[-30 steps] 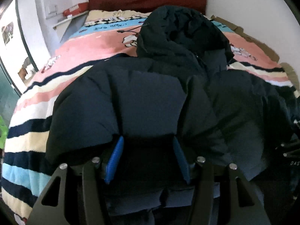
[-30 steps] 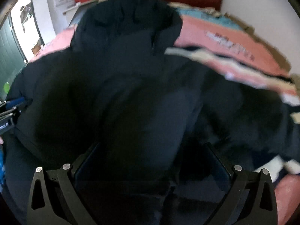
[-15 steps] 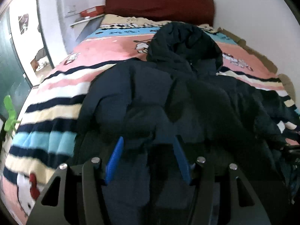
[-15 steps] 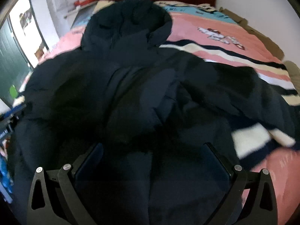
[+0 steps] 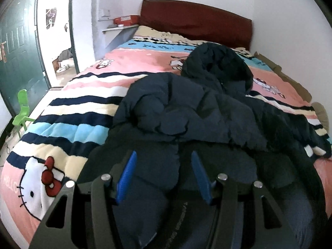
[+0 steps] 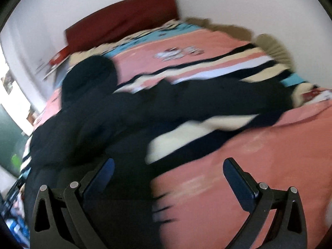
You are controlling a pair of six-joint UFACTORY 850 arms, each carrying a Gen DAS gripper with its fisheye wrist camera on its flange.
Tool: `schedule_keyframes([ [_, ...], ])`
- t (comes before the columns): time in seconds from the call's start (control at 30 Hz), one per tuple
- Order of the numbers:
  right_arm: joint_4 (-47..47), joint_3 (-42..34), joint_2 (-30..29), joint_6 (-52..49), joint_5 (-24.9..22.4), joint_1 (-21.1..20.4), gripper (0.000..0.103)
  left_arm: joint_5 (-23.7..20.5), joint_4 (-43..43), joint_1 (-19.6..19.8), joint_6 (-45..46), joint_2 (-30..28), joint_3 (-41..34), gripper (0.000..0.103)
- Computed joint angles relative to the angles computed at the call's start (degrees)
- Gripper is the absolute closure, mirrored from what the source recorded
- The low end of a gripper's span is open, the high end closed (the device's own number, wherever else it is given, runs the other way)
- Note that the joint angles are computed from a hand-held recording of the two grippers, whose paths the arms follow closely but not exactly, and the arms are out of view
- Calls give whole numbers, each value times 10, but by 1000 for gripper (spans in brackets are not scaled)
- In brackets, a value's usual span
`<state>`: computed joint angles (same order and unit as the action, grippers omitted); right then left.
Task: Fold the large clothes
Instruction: 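Grasp the other jacket sleeve with the right gripper and lift it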
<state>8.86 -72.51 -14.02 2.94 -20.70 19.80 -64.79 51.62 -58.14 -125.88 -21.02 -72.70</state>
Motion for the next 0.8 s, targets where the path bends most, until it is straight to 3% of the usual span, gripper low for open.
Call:
schedule_keyframes([
  [0.23, -148, -120, -91, 161, -36, -98, 1, 29, -2, 12, -31, -1, 17, 50],
  [0.4, -126, -225, -176, 179, -83, -158, 1, 48, -7, 17, -49, -2, 28, 50],
  [0.57, -66, -299, -244, 156, -117, -185, 2, 61, -18, 23, -41, -13, 27, 50],
  [0.8, -90, -362, -305, 175, -154, -186, 9, 66, -19, 25, -36, -20, 25, 50],
])
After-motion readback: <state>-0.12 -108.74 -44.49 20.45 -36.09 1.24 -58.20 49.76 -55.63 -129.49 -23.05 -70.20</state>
